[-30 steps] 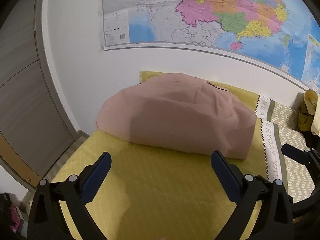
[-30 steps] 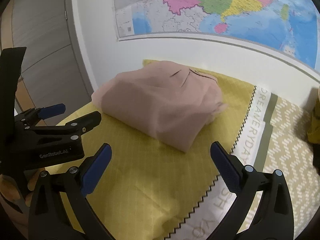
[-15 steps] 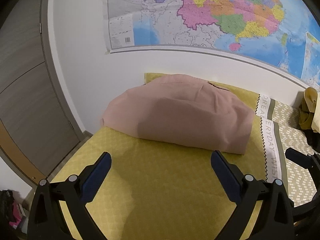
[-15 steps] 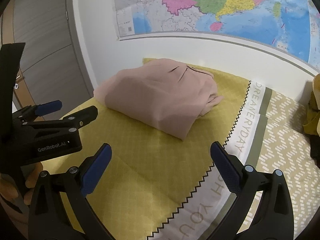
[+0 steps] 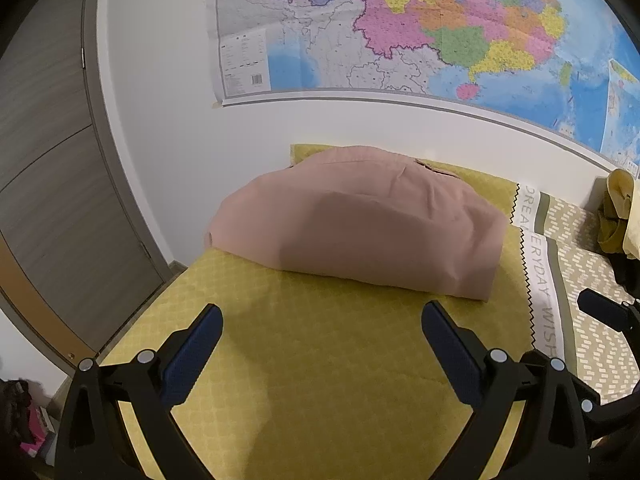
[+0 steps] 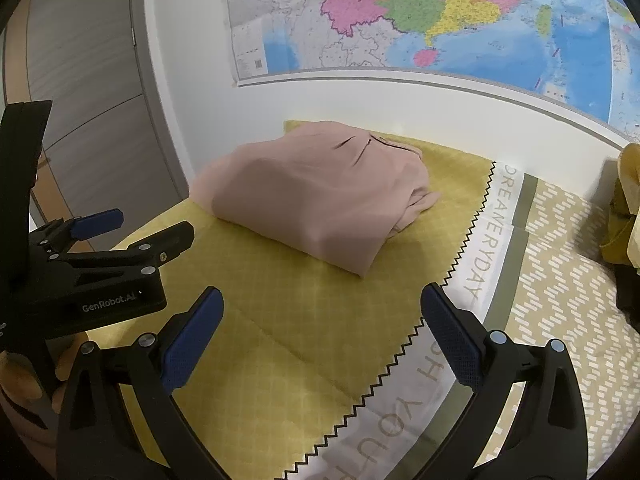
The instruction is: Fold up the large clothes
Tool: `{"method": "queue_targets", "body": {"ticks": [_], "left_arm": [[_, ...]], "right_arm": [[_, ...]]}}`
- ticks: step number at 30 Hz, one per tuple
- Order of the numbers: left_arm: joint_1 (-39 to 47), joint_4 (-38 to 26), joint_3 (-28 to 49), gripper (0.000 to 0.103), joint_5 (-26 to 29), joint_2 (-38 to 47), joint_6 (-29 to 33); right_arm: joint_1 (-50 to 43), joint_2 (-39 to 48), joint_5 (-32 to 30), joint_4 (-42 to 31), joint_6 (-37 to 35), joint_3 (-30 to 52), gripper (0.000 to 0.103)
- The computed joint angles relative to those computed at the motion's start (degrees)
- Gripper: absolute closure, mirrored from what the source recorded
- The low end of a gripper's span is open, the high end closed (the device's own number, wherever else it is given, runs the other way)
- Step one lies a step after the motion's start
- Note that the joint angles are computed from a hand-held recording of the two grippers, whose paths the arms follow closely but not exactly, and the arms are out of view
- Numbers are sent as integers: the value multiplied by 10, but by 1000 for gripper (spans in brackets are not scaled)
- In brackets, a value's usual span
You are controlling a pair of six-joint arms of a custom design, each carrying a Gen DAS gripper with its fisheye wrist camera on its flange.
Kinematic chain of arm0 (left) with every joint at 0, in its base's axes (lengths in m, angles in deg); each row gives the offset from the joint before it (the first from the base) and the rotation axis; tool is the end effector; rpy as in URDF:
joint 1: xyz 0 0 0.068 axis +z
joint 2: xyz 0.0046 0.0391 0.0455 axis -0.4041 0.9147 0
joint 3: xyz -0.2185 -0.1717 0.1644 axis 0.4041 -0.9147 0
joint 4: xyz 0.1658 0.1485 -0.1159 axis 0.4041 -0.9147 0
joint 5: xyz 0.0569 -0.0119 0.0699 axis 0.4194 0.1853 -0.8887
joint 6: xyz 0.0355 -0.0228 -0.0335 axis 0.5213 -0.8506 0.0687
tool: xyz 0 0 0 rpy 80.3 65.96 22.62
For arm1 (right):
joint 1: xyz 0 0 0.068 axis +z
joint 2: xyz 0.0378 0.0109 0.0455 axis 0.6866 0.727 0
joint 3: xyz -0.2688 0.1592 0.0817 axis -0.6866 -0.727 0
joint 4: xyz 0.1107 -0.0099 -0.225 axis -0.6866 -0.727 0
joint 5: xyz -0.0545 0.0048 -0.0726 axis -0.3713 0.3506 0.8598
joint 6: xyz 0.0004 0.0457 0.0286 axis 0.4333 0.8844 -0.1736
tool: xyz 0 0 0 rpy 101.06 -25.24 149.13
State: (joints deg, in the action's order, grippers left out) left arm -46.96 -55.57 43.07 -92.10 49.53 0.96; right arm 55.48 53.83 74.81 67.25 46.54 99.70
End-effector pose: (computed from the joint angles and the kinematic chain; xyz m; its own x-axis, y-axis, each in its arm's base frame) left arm 0.2392 -0.0949 0.2240 -0.5336 0.1844 -0.8254 0.2240 0.9719 0.0723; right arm 0.2126 0.0426 0.2491 -0.5942 0.0736 -0.8009 -0.0282 0.9933 0.1122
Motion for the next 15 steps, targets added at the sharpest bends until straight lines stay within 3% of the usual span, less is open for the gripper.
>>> {"method": "queue_targets", "body": {"ticks": [15], "left_arm": [[-3, 3, -9, 7, -2, -8, 0]], "right_arm": [[6, -11, 9, -2, 5, -6, 6]]}}
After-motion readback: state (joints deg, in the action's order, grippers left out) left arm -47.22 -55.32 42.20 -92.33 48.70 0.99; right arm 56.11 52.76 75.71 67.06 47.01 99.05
